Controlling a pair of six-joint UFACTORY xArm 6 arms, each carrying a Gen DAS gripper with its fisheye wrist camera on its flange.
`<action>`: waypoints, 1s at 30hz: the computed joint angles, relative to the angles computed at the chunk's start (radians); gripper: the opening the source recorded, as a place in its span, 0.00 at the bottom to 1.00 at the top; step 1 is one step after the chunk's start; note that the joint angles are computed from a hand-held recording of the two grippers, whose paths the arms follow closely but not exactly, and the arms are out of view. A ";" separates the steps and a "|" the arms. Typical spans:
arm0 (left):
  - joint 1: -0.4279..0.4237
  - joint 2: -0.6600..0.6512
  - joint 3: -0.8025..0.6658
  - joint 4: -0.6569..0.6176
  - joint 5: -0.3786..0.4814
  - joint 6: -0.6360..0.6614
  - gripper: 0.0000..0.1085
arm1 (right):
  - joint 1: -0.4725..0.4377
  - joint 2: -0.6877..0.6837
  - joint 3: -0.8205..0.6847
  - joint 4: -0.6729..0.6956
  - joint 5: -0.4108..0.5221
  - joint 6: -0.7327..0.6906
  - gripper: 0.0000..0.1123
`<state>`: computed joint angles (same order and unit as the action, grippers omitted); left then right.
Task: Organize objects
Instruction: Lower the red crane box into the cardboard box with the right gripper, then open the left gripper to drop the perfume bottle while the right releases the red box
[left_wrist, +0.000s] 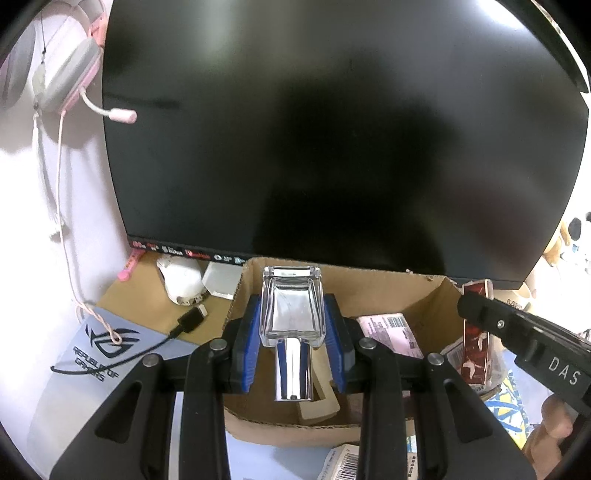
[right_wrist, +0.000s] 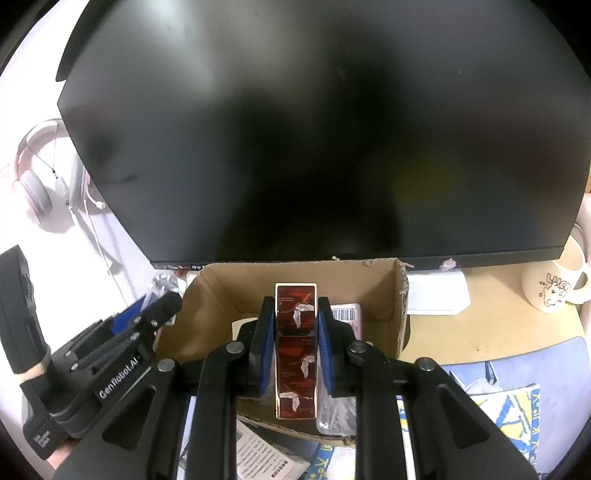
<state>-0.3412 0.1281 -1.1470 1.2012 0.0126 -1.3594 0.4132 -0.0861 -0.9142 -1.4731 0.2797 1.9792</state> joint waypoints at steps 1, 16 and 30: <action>-0.003 0.003 -0.001 -0.002 0.003 0.003 0.28 | 0.006 0.002 -0.003 -0.007 0.012 0.007 0.21; -0.044 0.030 0.006 -0.262 0.088 0.261 0.28 | 0.044 0.029 -0.020 0.065 0.099 -0.118 0.21; -0.036 0.016 0.029 -0.327 0.055 0.328 0.29 | -0.010 0.019 0.003 0.092 0.008 -0.100 0.21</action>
<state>-0.3772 0.1440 -1.1180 0.8737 0.0676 -1.0310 0.4029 -0.0671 -0.9107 -1.3813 0.2874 1.8794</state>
